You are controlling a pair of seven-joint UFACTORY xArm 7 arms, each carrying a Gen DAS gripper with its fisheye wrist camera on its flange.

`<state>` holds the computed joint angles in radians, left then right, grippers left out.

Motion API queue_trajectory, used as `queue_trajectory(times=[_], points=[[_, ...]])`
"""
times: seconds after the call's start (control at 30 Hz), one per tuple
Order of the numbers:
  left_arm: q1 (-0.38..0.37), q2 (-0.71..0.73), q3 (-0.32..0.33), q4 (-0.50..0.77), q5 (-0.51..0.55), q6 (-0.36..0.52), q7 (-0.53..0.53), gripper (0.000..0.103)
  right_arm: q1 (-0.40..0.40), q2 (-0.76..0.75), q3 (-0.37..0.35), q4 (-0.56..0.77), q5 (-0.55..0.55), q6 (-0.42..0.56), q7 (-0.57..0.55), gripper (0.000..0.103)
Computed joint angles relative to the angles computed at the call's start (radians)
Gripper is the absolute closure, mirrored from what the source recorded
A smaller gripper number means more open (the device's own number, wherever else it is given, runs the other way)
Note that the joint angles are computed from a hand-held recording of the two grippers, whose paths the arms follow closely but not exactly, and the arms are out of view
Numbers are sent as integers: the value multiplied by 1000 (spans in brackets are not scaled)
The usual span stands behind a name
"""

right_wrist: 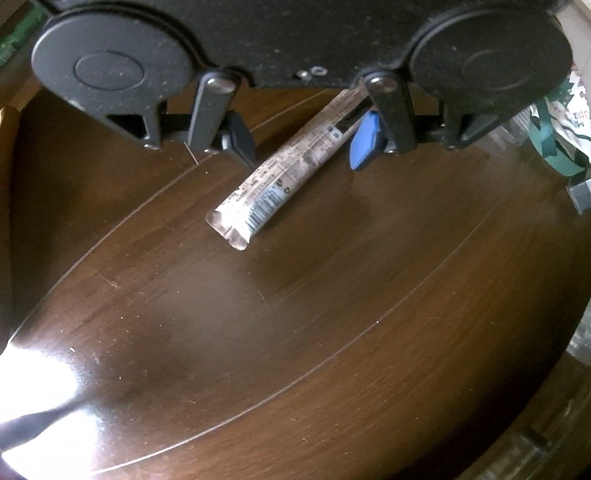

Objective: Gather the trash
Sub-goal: 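Close the left tool on the grey plastic bag while the right tool grips the snack stick wrapper, then lift and carry the grey bag and snack wrapper to the teal bin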

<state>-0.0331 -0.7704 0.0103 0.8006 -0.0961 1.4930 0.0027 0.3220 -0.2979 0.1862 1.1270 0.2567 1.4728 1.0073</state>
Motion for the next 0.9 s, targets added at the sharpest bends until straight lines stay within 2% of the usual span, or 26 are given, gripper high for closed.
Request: queue_trajectory(times=[0.03,0.07,0.1,0.13,0.23,0.3,0.4,0.53,0.7,0.9], points=[[3,4,0,0,0,-2,-5,48,3,9,6,7,-5,1,2,49],[5,7,1,0,1,-2,-8,54,6,18,10,15,-10,2,4,50],[5,15,1,1,0,-3,-10,62,11,29,19,21,-18,0,14,54],[5,22,2,8,2,2,-9,64,13,36,21,34,-30,15,20,62],[3,36,11,12,-15,9,-9,71,23,48,24,45,-42,27,21,73],[2,42,16,14,-25,15,-5,80,28,47,20,44,-43,31,-5,75],[-3,29,11,8,-19,8,13,86,35,39,16,46,-47,44,-61,79],[-13,23,15,14,-17,32,45,89,43,19,15,55,-60,58,-152,80],[-44,-5,14,40,-32,107,115,91,52,-20,19,93,-93,112,-284,82],[-76,22,14,160,-54,171,202,91,48,-59,29,205,-139,176,-425,82]])
